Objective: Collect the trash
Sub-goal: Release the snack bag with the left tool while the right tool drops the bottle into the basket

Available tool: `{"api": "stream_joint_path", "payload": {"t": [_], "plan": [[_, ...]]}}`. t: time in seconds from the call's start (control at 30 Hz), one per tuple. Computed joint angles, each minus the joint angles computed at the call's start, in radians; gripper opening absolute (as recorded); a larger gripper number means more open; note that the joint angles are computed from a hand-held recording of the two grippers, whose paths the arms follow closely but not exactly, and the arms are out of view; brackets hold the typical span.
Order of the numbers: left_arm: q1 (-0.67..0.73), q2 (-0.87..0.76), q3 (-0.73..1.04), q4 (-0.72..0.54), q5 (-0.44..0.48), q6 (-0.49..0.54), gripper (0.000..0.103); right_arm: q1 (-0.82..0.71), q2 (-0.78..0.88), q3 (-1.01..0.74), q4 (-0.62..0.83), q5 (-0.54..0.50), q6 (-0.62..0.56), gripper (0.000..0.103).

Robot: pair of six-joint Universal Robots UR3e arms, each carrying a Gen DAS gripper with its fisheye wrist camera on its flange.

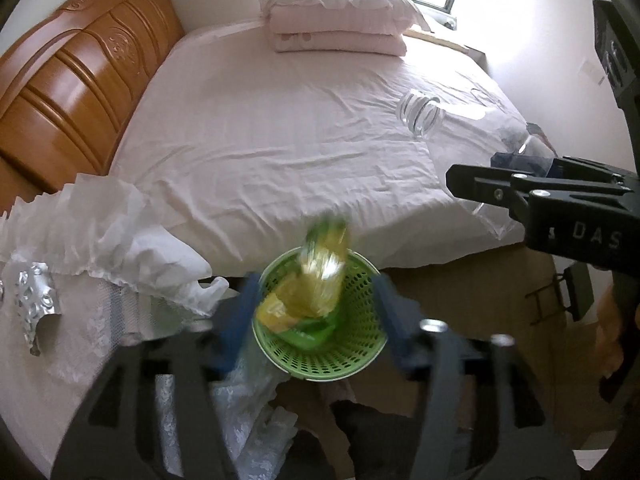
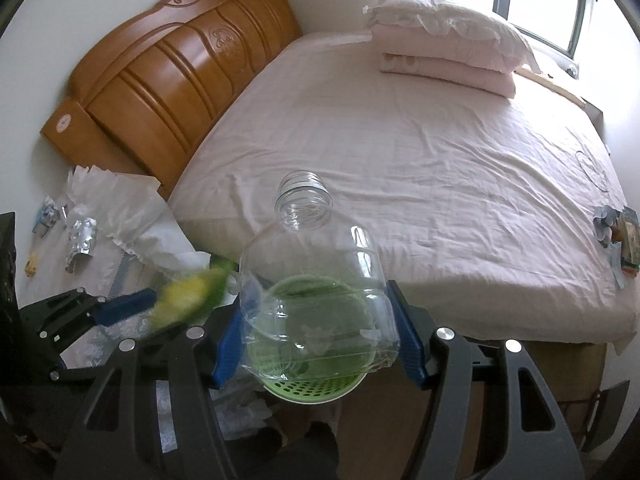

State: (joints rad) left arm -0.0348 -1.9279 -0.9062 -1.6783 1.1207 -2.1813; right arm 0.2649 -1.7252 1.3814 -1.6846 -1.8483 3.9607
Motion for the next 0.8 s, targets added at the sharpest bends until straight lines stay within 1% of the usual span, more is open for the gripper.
{"api": "stream_joint_path", "payload": {"t": [0.03, 0.13, 0.17, 0.23, 0.5, 0.63, 0.67, 0.73, 0.8], "plan": [[0.005, 0.005, -0.007, 0.006, -0.006, 0.001, 0.074, -0.002, 0.004, -0.001, -0.001, 0.002, 0.001, 0.064], [0.027, 0.008, -0.004, 0.022, -0.023, -0.009, 0.082, -0.004, 0.013, 0.001, -0.004, 0.005, 0.005, 0.064], [0.035, 0.008, 0.0, 0.025, -0.029, -0.016, 0.083, -0.009, 0.016, 0.007, -0.009, 0.01, 0.004, 0.064], [0.058, 0.001, 0.031, 0.014, -0.045, -0.028, 0.09, -0.014, 0.023, 0.012, -0.017, 0.021, 0.001, 0.064], [0.166, 0.018, 0.106, -0.011, -0.093, -0.059, 0.095, -0.006, 0.078, 0.031, -0.059, 0.071, -0.003, 0.064], [0.231, 0.03, 0.123, -0.019, -0.117, -0.063, 0.095, 0.017, 0.14, 0.039, -0.092, 0.11, -0.001, 0.066], [0.241, 0.028, 0.132, -0.02, -0.119, -0.066, 0.095, 0.025, 0.162, 0.032, -0.094, 0.116, 0.003, 0.068], [0.272, 0.028, 0.143, -0.022, -0.127, -0.074, 0.095, 0.051, 0.213, -0.007, -0.075, 0.101, 0.019, 0.086], [0.296, 0.024, 0.155, -0.031, -0.135, -0.078, 0.095, 0.077, 0.265, -0.059, -0.047, 0.08, 0.032, 0.093]]}}
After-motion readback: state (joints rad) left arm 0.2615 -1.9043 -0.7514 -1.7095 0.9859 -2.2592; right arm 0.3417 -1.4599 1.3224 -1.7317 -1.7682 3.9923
